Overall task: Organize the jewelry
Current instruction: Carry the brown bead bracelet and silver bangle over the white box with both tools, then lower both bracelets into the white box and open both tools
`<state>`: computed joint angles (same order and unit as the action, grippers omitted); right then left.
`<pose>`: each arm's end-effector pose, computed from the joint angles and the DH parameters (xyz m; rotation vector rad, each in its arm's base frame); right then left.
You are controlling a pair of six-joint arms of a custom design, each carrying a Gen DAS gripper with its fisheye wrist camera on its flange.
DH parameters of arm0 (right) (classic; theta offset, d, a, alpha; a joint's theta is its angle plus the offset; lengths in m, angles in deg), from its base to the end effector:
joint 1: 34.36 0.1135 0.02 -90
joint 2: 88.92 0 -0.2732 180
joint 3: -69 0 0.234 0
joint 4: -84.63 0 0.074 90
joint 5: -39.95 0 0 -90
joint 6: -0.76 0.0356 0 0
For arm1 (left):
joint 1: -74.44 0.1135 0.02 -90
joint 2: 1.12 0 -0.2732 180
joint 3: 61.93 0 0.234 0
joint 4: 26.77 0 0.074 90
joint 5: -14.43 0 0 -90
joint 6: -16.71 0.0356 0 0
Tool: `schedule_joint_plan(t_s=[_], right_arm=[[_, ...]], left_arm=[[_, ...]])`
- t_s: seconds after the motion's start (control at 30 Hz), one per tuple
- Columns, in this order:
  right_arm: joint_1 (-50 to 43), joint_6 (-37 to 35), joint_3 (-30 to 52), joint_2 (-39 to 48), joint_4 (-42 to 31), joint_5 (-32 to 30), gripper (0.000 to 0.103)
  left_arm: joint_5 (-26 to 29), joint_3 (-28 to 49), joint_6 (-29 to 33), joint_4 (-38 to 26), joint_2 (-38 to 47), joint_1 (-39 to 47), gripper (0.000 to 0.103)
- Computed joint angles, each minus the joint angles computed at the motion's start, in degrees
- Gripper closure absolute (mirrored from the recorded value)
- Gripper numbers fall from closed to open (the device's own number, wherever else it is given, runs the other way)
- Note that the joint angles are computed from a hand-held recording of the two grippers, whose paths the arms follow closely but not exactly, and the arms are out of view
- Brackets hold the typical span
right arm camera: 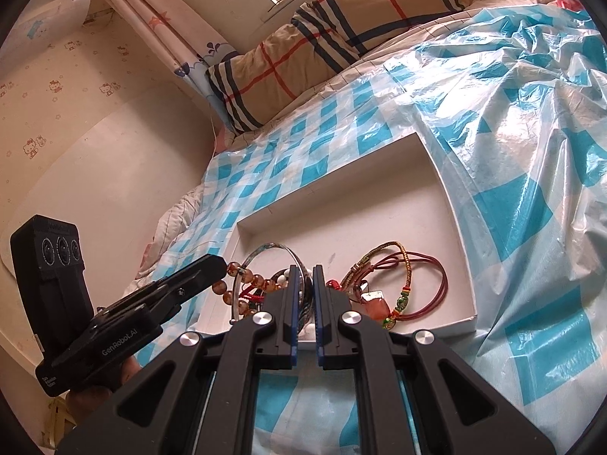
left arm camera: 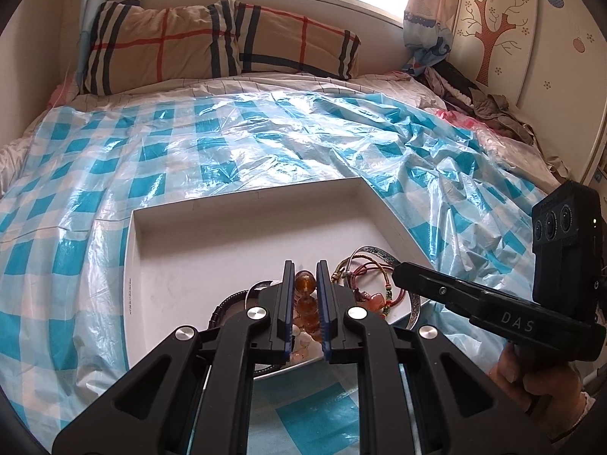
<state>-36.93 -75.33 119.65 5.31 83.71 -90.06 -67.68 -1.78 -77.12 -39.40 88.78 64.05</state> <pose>0.2826 0.0102 0.1537 -0.0176 2.2922 0.9148 0.2975 -0.0595 0.1969 0.2030 2.3099 -0.2852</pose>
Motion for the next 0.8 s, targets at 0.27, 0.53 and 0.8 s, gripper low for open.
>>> schedule_joint_plan(t_s=[0.27,0.53,0.8], right_arm=[[4.08,-0.63,2.25,4.79,1.18,6.55,0.094],[5.47,-2.94,0.81,-1.4,-3.21,12.99,0.073],[3.15,-8.82,-5.17,-26.11,-20.21,15.08,0.05]], left_arm=[[-1.98,0.24,0.13,0.96,5.0,2.09,0.092],[-4.45,-3.04,-0.52,-2.56,0.2,5.09,0.061],[-10.8,-10.44,-2.86,-14.83,-20.36,2.15,0.026]])
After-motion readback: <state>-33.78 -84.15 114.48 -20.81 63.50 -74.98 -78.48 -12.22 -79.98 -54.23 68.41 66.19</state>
